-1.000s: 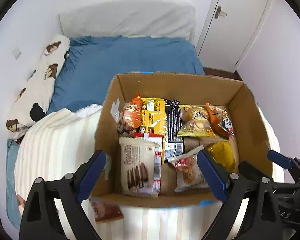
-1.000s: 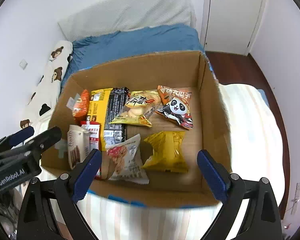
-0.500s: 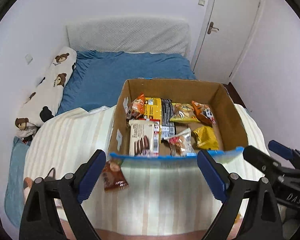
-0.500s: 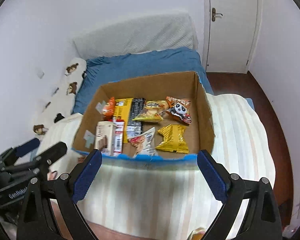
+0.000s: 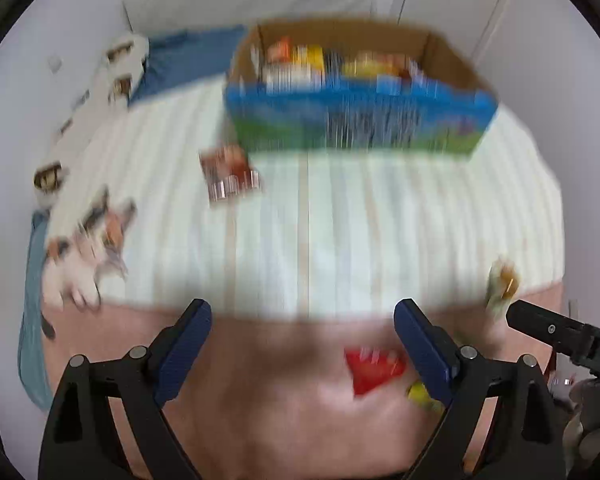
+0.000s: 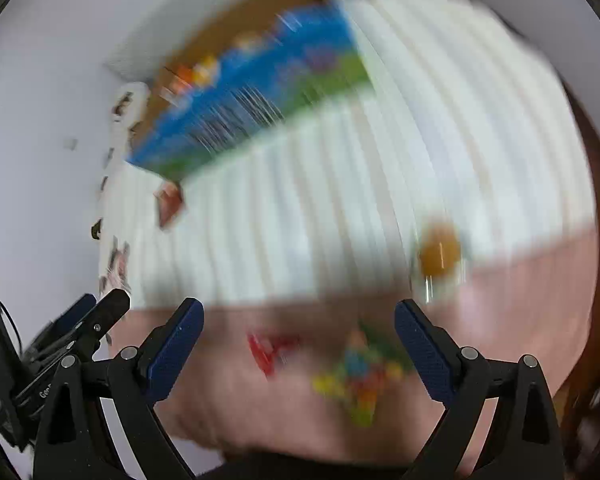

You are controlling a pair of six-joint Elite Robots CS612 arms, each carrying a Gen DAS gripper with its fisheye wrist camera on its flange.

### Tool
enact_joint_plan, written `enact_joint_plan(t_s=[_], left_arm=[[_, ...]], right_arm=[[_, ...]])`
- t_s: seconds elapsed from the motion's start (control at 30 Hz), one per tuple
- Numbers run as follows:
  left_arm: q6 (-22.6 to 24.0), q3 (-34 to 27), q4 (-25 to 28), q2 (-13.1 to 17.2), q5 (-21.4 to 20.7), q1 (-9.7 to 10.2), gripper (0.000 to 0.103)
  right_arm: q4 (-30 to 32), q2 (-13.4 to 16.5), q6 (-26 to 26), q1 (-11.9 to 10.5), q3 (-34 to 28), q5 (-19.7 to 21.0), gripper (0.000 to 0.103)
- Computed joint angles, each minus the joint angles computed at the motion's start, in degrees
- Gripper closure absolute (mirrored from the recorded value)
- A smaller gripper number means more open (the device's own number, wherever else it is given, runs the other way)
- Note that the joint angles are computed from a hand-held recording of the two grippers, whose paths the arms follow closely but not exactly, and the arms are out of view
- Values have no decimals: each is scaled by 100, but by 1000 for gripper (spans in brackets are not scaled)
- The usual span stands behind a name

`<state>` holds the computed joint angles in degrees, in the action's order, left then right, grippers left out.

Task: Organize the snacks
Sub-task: 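Grasp the red snack packet with the left tool while the right grasps the candy bag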

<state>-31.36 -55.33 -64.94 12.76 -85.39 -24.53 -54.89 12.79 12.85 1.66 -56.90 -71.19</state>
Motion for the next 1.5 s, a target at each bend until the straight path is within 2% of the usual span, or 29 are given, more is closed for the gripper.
enact_joint_plan(t_s=[0.1, 0.2, 0.27, 0.3, 0.4, 0.43, 0.47, 0.53, 0.7, 0.83, 1.03, 1.17, 1.27, 1.3, 1.4, 1.5], left_arm=[[-7, -182, 438, 176, -180, -60, 10], [19, -254, 687, 287, -440, -104, 10], [94, -237, 792, 315, -572, -128, 10], [126, -205, 859, 323, -655, -137, 10], [171, -171, 909, 349, -833, -146, 10], [147, -162, 919, 358, -874, -150, 10], [138, -147, 916, 361, -927, -151, 10], [60, -141, 890, 381, -1067, -149, 10], [28, 30, 536, 346, -1280, -186, 10], [79, 397, 233, 235, -1459, -200, 10], [154, 1080, 11, 6, -1603, -180, 11], [173, 1216, -56, -16, -1533, -180, 18], [212, 1343, -71, -57, -1337, -223, 37], [214, 1352, -68, -57, -1258, -239, 47], [97, 1239, -94, 6, -1216, -249, 53], [-18, 1057, -60, 91, -1280, -227, 54]], right_arm=[[537, 345, 388, -61, -428, 152, 6], [777, 596, 738, -75, -645, 169, 8], [788, 724, 884, -72, -709, 225, 17], [767, 732, 859, -40, -677, 69, 19], [711, 749, 483, 63, -667, -432, 37], [691, 765, 330, 78, -703, -538, 46], [694, 760, 197, 69, -718, -531, 49], [735, 777, 32, 41, -801, -504, 51], [740, 671, -299, 8, -797, -816, 51], [848, 566, -546, -5, -581, -781, 50], [799, 573, -402, -35, -522, -693, 48], [800, 641, -329, -63, -621, -636, 47], [773, 660, -275, -61, -623, -646, 47], [763, 664, -286, -55, -616, -670, 47], [754, 698, -410, -32, -654, -818, 47], [676, 697, -551, 65, -606, -1052, 49]])
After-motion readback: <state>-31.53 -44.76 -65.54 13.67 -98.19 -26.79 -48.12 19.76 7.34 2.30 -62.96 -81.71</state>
